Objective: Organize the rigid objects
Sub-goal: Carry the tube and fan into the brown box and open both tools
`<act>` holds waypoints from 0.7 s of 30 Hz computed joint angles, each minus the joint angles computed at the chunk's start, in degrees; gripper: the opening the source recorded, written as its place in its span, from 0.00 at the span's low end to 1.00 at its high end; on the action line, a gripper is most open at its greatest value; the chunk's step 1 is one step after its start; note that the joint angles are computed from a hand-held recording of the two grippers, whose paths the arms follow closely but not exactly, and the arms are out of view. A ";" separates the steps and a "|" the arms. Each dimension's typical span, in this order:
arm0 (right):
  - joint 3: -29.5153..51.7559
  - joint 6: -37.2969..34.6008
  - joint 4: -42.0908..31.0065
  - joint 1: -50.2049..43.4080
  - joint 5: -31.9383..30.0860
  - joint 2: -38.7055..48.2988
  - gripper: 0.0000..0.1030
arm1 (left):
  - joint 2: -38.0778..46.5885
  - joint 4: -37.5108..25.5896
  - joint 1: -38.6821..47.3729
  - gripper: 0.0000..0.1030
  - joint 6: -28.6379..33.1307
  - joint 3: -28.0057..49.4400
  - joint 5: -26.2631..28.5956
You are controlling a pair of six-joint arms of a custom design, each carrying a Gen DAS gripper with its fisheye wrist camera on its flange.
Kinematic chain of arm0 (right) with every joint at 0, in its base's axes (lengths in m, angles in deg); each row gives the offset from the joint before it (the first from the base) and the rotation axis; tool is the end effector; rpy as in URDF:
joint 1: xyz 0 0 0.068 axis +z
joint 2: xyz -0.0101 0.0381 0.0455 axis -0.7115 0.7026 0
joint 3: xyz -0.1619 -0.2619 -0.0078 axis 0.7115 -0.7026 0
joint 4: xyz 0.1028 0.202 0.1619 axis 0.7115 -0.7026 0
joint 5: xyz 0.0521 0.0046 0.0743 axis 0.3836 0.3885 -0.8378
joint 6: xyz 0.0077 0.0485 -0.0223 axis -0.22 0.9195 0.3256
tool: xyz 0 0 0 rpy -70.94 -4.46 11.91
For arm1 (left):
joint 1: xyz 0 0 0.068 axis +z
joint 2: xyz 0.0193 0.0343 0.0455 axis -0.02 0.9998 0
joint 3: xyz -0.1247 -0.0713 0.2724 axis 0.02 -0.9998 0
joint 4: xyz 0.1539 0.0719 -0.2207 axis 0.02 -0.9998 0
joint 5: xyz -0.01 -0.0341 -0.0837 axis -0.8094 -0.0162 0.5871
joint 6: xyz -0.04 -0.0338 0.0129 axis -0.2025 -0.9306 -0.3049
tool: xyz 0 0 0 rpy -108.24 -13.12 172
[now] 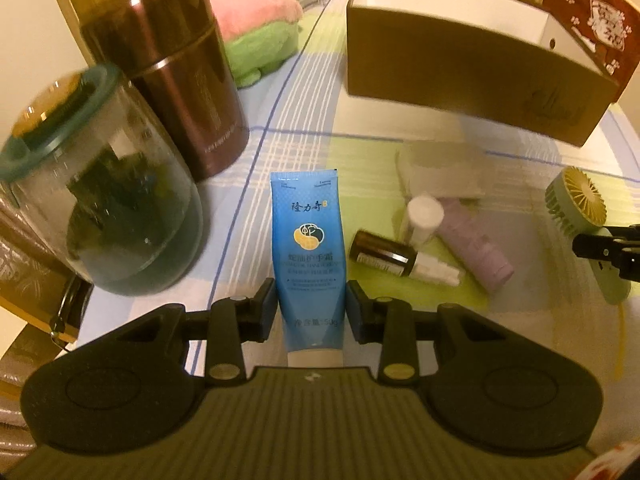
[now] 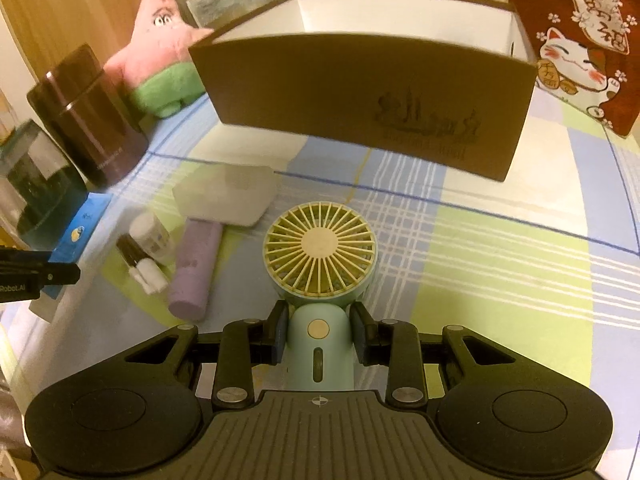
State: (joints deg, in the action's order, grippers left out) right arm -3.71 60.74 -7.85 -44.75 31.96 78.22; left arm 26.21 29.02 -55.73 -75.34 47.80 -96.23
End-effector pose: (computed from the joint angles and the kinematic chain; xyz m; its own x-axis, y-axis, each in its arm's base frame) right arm 0.2004 0.0152 0.1250 -0.8072 -0.1119 -0.5795 -0.3019 0.9220 0.2425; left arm 0.1758 -0.2179 0.1636 -0.8560 0.0225 -0.5164 -0.0292 0.9954 0.0917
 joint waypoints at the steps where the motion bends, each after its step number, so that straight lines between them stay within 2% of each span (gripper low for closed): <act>1: 0.21 0.12 -0.53 -0.19 -0.33 -0.70 0.32 | -0.48 -0.17 -0.07 0.32 0.24 0.21 -0.28; 11: 4.93 0.07 -6.41 -2.81 -3.68 -5.84 0.32 | -2.00 -0.32 0.91 0.32 7.32 5.72 -1.72; 21: 12.74 1.47 -7.60 -4.29 -5.13 -3.46 0.32 | 1.53 2.96 5.23 0.32 18.69 14.72 -1.38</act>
State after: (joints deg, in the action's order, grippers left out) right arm 9.03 62.21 -15.45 -49.04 26.83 74.77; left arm 27.74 31.98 -50.50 -56.66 62.52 -97.61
